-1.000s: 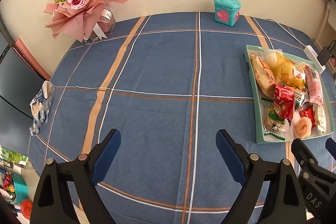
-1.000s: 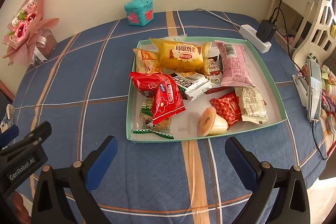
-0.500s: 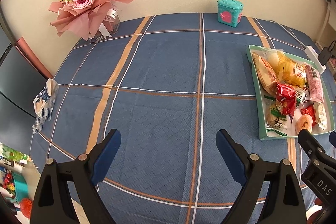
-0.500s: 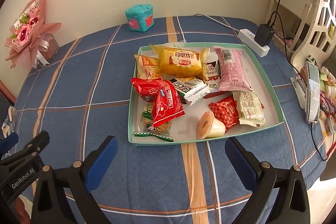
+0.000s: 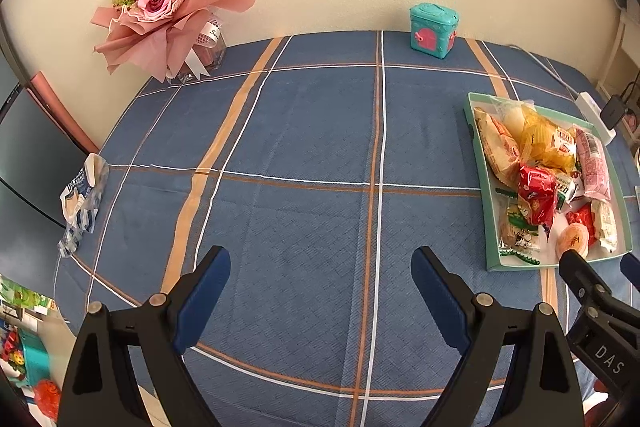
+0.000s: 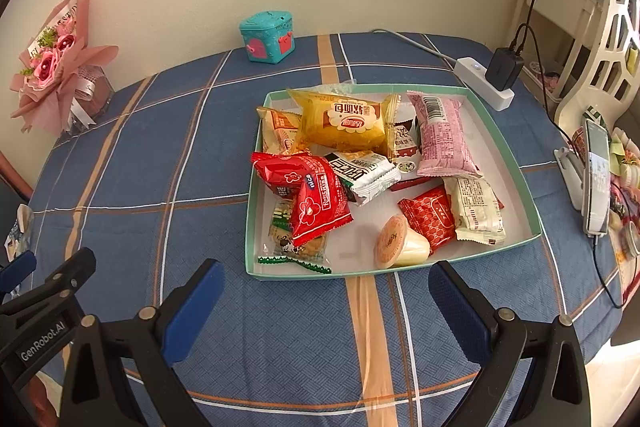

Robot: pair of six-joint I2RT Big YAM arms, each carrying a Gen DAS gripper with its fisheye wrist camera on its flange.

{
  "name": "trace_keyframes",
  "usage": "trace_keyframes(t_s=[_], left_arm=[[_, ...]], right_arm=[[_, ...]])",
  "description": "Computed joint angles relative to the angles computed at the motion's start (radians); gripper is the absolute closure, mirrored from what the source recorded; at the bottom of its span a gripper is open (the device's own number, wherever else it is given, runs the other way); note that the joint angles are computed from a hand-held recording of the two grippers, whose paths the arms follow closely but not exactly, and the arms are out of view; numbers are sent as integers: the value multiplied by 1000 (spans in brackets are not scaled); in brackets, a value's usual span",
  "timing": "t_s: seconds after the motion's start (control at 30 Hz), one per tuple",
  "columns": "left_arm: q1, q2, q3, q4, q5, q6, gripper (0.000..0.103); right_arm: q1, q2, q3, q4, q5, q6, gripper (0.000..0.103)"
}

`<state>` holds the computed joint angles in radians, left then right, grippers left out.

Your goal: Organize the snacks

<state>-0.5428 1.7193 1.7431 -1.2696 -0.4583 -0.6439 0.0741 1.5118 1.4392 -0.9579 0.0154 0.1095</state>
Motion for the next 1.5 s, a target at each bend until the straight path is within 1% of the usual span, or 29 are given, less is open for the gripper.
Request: trace_keyframes(t_s=[0.33,0.6,1.03,1.5], left_arm=[[12,-26,-38,53,15,-19,11],[12,-33,-48,70,13,-20,11],[16,-36,-52,82,37,-18,11],[16,-36,-50,79,38,-19,11]], right_arm=[[2,4,1,-4,2,0,0],[0,6,3,-7,2,1,0],[0,5,2,-7,3,2,0],[1,4,1,-7,2,2,0]])
